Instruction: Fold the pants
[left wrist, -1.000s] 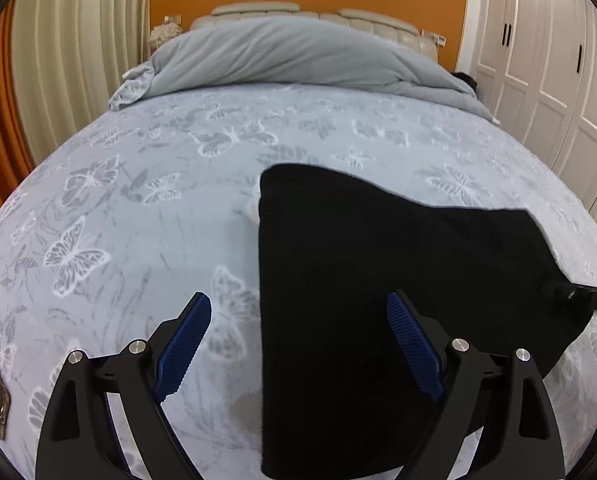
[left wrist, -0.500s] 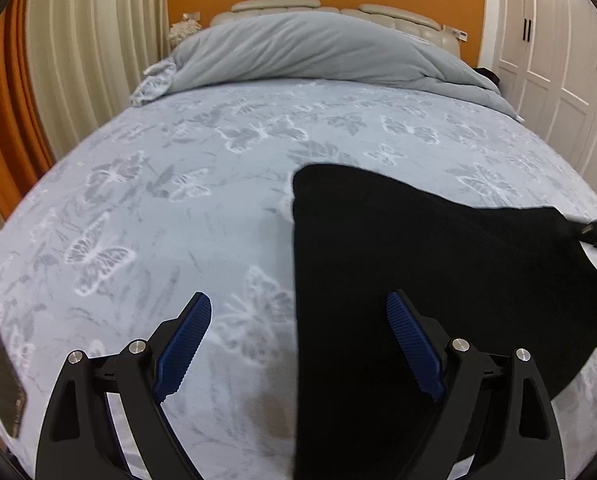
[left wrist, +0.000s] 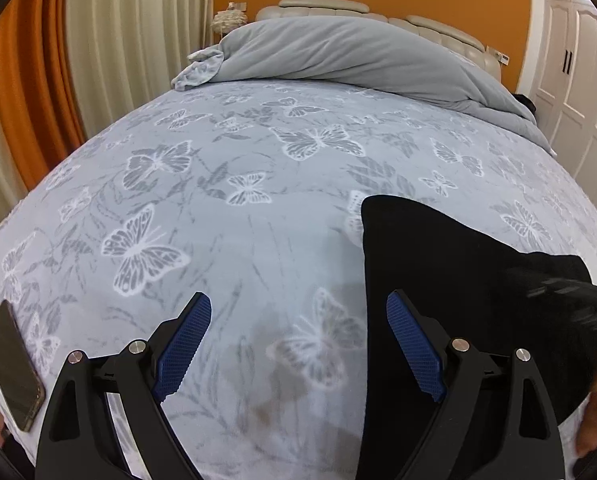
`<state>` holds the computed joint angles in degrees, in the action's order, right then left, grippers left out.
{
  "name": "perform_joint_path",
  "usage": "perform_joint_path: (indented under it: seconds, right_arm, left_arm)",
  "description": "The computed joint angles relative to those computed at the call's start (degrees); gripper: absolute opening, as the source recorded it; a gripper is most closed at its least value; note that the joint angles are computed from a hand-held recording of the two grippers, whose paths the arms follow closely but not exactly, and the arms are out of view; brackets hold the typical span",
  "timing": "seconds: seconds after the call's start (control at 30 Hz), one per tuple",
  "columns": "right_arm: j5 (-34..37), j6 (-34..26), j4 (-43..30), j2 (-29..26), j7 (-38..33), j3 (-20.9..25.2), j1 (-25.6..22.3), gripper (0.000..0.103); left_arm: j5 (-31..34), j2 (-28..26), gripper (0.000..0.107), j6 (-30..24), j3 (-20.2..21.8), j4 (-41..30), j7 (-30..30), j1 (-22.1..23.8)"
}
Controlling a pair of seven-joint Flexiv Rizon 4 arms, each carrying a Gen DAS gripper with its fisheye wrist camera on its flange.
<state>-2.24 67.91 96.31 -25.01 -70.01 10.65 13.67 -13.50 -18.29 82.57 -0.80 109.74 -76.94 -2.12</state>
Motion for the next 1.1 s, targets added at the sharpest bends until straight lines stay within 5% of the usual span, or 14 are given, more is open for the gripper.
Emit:
perform_joint_path:
  seconds: [0.07, 0.23, 0.33, 0.43, 0.53, 0.63, 0.7, 0.8, 1.0, 1.1]
  right_arm:
    - [0.5, 1.4, -0.7, -1.1, 1.8, -1.0, -0.2, 0.003]
    - [-7.6, 7.6, 10.3, 8.2, 10.1, -7.2, 0.7, 0.01]
    - [-15.2, 6.5, 17.1, 11.6, 15.1, -10.4, 0.4, 0.011]
    - [-11.9, 11.9, 23.1, 14.3, 15.0, -7.9, -4.3, 0.007]
    - [-18.7, 17.9, 29.3, 19.2, 21.2, -9.9, -4.4, 0.013]
    - [-20.1, 14.1, 30.5, 18.6, 19.9, -8.5, -5.8, 0.019]
    - [-29.9, 14.7, 32.8, 19.6, 28.5, -12.1, -5.1, 0.049]
    - [-40.2, 17.5, 34.6, 21.9, 37.4, -13.1, -7.4, 0.053]
    - [-29.5, 18.1, 33.4, 20.8, 31.8, -9.1, -9.8, 0.053]
    - [-25.2, 18.6, 32.7, 20.6, 29.9, -8.1, -10.1, 0.068]
  left_arm:
    - [1.5, -0.2, 0.087, -0.7, 1.0, -0.4, -0.4, -0.8]
    - [0.7, 0.1, 0.087, -2.4, -0.6, 0.0, 1.7, 0.1]
    - [0.3, 0.2, 0.087, -1.8, -1.0, 0.2, 2.6, -0.1]
    - [2.1, 0.1, 0.087, -2.0, 0.4, -0.1, 1.6, -1.8]
    - [3.8, 0.2, 0.087, -2.7, 1.4, -0.2, 0.2, -3.0]
    - [5.9, 0.0, 0.087, -3.3, 2.5, -0.8, -1.6, -4.2]
    - [7.6, -0.2, 0.087, -3.5, 3.4, -1.5, -3.2, -5.1]
    - [10.5, -0.4, 0.087, -4.0, 4.8, -2.4, -5.8, -6.4]
    - [10.4, 0.3, 0.087, -4.7, 2.8, -2.5, -6.2, -5.3]
    - [-1.2, 2.2, 0.088, -3.4, -6.3, 1.5, 3.5, 0.7]
